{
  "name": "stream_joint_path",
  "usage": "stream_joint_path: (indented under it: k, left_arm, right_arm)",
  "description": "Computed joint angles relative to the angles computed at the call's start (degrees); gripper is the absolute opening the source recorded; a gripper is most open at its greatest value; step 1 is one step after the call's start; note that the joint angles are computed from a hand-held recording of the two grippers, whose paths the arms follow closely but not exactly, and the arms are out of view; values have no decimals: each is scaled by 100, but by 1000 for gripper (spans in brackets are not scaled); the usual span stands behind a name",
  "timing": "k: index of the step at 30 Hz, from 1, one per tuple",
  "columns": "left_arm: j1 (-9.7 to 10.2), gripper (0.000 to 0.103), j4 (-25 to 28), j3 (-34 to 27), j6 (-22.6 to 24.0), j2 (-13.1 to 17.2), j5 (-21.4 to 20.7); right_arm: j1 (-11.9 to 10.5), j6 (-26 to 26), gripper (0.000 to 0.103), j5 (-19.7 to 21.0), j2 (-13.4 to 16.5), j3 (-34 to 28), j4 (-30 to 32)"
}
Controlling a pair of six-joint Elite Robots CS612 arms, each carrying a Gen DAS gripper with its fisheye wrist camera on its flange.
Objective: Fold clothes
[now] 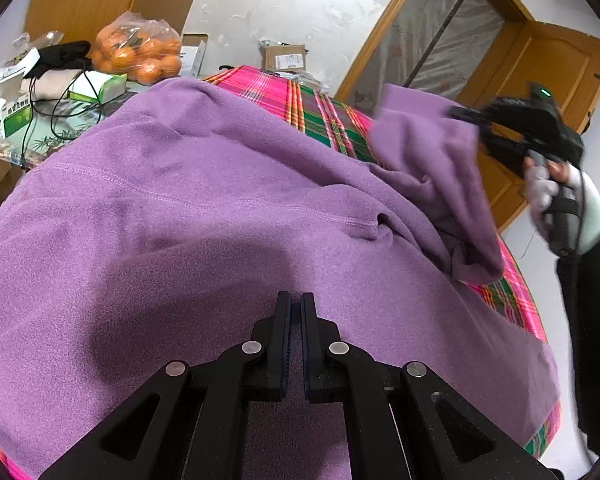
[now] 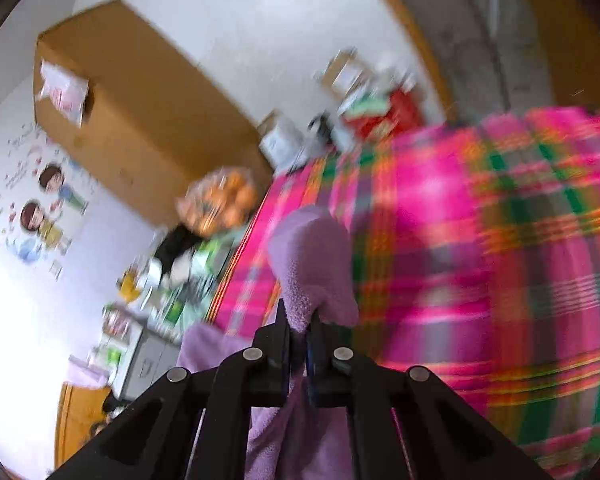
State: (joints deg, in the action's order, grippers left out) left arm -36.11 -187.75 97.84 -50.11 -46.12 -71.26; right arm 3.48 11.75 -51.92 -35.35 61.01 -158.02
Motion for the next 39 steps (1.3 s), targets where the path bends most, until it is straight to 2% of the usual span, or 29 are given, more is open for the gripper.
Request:
stream_joint_path:
  k: [2,7,10,12,16,20,22,25,28,31,34,36,39]
  left_arm:
    - [-2,4,-3,3,0,-1,0]
    - [-8,4,0,7,-2,-5,6]
    - [-22,4,29,5,1,-11,31]
    - [-25,4,43,3,5,-12,39]
    - [-26,4,56,3,12,-14,47]
    - [-31,4,85,1,21,-19,67]
    - [-32,4,89,3,18,-20,70]
    - [-30,4,84,5,-5,-20,57]
    - [-28,4,181,-17,-10,-33,66]
    - [-47,4,438,-67,-111,-69,105]
    - [-57,4,563,-125,-143,-78,15]
    - [-79,4,597,-161,-74,-61,-9]
    - [-110,4,635,-207,11,-34,73]
  right_arm:
    - [-158,224,6,-231,-182,293,-486]
    - [-553,637,6,-1125,-717,1240,-1759]
    - [-769,764,6,-1724,-1027,1914,-2218]
    - [-880,799,7,-1970,-1140,2217,-2197]
    - [-1107,1247,12,-2396,-1219,2730,-1930]
    - [-1339,1875,14,-2414,-1249,3079,-1882]
    - [-1427,2076,24,-2439,-1279,3216,-1967]
    - [-1512,2223,33,-2486,-1326,3352,-2163]
    - [-1543,2033,39,-2331,-1301,3297,-2086]
    - [-1534,1609,40,-2289,-1183,3091,-1892]
    - [-1526,1509,40,-2089,-1081,2875,-1366]
    - [-1511,1430,40,-2088,-1051,2812,-1363]
    - [-1475,1074,8,-2078,-1019,2673,-1283]
